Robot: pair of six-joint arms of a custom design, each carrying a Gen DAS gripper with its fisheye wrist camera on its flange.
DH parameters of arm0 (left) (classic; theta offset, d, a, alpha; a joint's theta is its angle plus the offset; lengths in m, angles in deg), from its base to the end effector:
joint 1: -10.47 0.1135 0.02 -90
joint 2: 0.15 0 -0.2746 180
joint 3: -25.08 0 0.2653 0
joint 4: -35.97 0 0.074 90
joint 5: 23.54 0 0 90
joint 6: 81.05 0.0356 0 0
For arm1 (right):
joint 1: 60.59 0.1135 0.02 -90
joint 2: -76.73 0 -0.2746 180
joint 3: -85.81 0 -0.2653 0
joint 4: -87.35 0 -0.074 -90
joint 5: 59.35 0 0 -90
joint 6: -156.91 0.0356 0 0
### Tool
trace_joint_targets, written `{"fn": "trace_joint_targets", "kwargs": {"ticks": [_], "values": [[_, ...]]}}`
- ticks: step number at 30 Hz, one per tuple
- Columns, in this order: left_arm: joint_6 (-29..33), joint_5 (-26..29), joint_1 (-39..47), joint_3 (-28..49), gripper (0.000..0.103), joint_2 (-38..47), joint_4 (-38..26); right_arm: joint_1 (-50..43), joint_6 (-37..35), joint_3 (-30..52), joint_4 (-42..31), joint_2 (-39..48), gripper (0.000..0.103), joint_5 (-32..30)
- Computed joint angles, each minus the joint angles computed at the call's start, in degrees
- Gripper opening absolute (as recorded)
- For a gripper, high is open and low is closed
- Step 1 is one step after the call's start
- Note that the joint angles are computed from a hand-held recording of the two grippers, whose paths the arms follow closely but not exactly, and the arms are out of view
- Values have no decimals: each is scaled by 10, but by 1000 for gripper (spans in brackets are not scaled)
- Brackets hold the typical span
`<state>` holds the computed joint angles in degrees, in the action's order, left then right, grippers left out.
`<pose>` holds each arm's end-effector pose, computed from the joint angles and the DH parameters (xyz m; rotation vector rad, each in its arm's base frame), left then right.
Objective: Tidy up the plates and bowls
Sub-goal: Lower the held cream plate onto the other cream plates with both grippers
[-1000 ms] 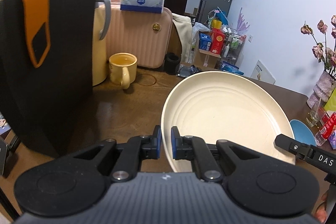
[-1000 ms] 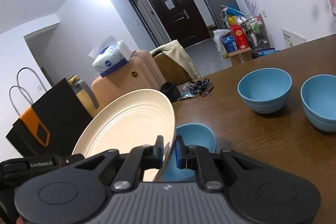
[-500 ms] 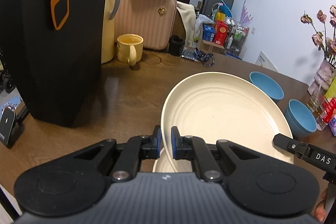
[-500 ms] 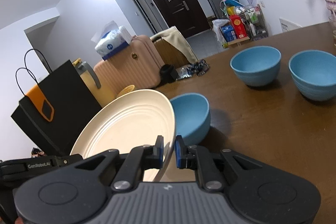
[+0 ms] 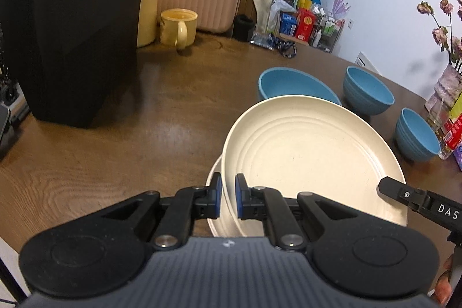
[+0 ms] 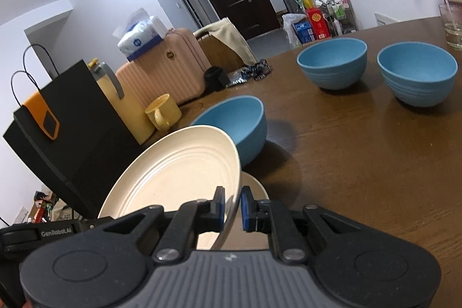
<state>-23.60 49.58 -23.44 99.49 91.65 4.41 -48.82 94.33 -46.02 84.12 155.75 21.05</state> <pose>0.2985 -0.1882 0.2272 -0.1040 2.3833 -0.1930 0.2786 0.0641 0.1859 0.2034 2.2037 0.5685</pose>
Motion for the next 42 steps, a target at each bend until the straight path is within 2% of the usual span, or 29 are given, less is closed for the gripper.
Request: {"fn": "trace_joint_targets", "kwargs": {"ticks": [16, 27, 42], "values": [[1, 8, 12, -8, 10, 63, 34, 9, -5, -24, 54, 66, 11, 7], [-2, 1, 11, -10, 10, 69, 40, 19, -26, -9, 50, 80, 11, 22], [-4, 10, 16, -7, 11, 83, 43, 14, -38, 3, 53, 98, 15, 13]]}}
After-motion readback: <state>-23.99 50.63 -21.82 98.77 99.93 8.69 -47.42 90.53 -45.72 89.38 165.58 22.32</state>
